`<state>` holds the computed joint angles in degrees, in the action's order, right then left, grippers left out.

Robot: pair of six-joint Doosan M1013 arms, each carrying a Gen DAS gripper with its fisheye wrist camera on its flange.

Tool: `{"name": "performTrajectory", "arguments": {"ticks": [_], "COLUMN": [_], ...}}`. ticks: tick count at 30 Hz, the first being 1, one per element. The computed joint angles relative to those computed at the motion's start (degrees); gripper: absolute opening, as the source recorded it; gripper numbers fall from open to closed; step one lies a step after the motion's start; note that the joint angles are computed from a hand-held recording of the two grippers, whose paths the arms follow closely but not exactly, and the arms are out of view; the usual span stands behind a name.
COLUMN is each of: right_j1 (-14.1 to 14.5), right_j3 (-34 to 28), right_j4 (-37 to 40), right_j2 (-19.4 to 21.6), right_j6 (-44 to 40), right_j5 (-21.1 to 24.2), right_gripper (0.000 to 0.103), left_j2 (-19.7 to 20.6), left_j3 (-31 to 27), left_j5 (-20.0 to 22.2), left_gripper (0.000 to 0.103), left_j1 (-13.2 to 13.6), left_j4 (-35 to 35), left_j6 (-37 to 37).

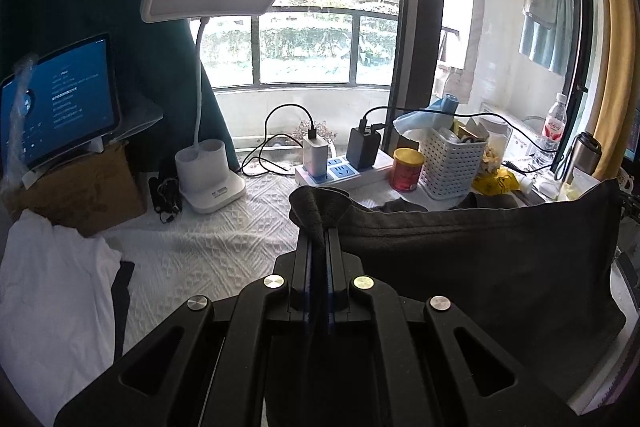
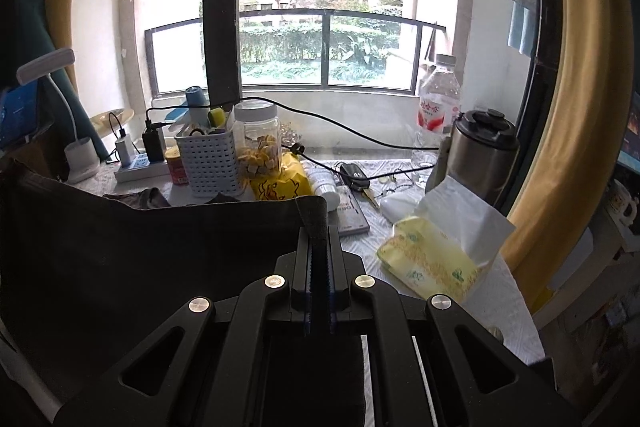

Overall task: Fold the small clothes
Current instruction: 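Carry the held hem over the shirt toward the collar with both tools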

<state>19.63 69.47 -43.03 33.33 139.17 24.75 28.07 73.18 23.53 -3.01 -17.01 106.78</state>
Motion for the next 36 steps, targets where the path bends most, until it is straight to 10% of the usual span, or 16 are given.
{"name": "performTrajectory", "arguments": {"ticks": [36], "right_j1": [-3.4], "right_j3": [-18.3], "right_j4": [13.7], "right_j2": [12.6], "right_j6": [-15.3], "right_j5": [4.2], "right_gripper": [0.007], "left_j2": [13.1], "left_j3": [-18.9], "left_j5": [6.4], "left_gripper": [0.004], "left_j1": [-1.2], "left_j4": [10.8], "left_j6": [-6.5]}}
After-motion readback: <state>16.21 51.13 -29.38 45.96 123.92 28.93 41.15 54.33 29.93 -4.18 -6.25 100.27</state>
